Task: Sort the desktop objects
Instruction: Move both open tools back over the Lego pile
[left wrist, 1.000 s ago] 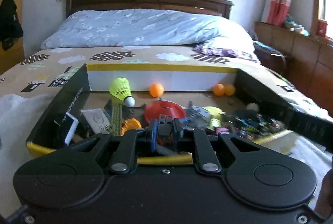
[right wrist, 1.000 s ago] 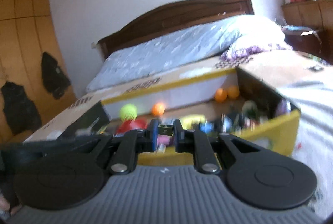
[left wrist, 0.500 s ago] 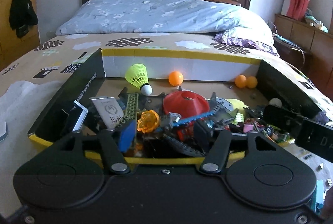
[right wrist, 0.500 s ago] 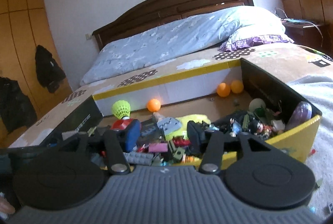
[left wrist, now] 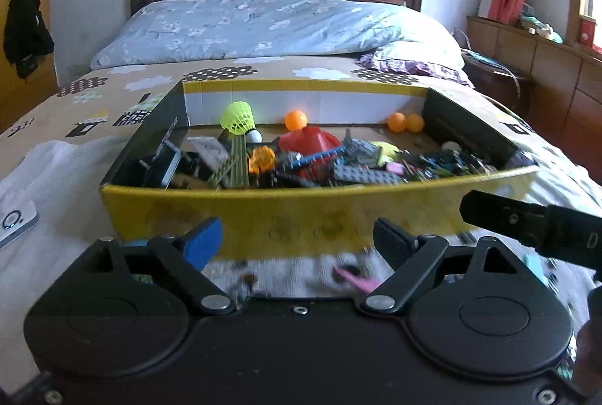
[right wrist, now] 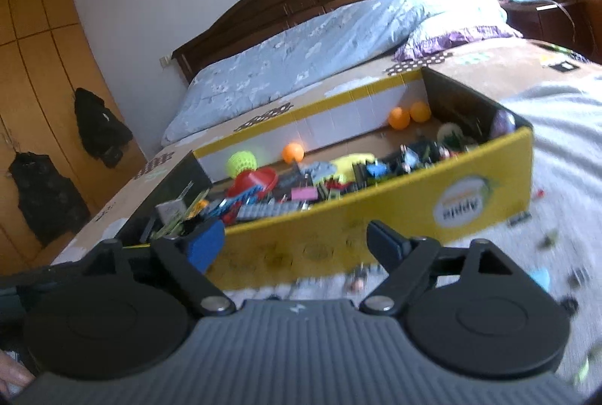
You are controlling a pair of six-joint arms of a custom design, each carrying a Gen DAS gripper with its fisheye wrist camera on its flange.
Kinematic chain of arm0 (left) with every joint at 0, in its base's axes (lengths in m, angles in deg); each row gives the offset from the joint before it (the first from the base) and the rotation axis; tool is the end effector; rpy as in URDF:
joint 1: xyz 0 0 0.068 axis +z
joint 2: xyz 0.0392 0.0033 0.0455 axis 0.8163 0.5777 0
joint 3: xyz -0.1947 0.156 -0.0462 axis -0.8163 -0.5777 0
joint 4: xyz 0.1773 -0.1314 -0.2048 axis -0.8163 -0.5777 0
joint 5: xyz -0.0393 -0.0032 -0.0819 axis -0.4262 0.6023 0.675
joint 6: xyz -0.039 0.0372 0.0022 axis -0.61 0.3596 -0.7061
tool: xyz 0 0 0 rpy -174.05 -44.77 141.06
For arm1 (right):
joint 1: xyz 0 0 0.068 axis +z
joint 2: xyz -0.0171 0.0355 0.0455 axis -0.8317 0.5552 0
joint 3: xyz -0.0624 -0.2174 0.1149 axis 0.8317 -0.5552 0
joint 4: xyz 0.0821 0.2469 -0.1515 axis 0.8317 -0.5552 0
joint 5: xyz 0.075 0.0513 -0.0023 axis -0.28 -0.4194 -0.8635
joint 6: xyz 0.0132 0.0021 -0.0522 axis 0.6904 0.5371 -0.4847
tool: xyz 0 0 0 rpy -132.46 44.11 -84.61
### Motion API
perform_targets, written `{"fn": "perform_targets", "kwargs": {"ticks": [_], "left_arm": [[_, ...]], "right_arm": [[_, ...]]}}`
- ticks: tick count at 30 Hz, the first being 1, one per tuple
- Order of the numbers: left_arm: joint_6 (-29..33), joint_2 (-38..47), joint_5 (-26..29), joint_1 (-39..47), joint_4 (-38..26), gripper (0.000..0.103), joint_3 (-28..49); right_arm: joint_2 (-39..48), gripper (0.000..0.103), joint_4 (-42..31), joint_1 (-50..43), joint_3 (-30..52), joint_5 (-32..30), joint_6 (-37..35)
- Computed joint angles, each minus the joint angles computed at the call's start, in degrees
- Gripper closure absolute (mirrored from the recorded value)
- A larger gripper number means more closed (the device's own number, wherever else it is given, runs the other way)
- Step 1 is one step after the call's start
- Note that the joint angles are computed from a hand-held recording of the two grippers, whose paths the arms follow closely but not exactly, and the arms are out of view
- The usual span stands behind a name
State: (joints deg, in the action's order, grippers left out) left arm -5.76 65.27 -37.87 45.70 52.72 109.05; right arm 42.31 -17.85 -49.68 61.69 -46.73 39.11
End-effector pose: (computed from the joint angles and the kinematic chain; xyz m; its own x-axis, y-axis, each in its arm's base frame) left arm 0.2564 -0.0278 0.2462 -0.5114 -0.2014 -0.8354 -0.3072 0.9508 -0.0412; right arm 0.3125 0.0544 0.2336 -0.5727 0.0988 -0.8138 -0.4424 0.7984 0.4083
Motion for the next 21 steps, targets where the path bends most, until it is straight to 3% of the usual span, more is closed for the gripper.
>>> {"fn": "perform_targets", "kwargs": {"ticks": [6, 13, 16, 21], "left_arm": [[-4.7, -13.2, -6.1, -8.7, -11.2, 0.015, -3.9], [-14.6, -26.5, -15.0, -22.4, -25.0, 0.014, -7.1], [-22.1, -29.0, -22.5, -32.2, -32.2, 0.013, -7.6], [-42.4, -28.0, -32.7, -50.3, -47.1, 0.011, -7.3]], "right_arm": [[-13.2, 0.002, -6.5, -1.8, -7.5, -3.3, -3.6], [-29.3, 0.0, -17.5, -6.6, -14.4, -8.2, -7.7], [-37.6, 0.0, -24.2, -10.4, -17.7, -11.5, -10.5], [-48.9, 0.0, -36.4, -16.9, -21.5, -16.4, -17.7]]}}
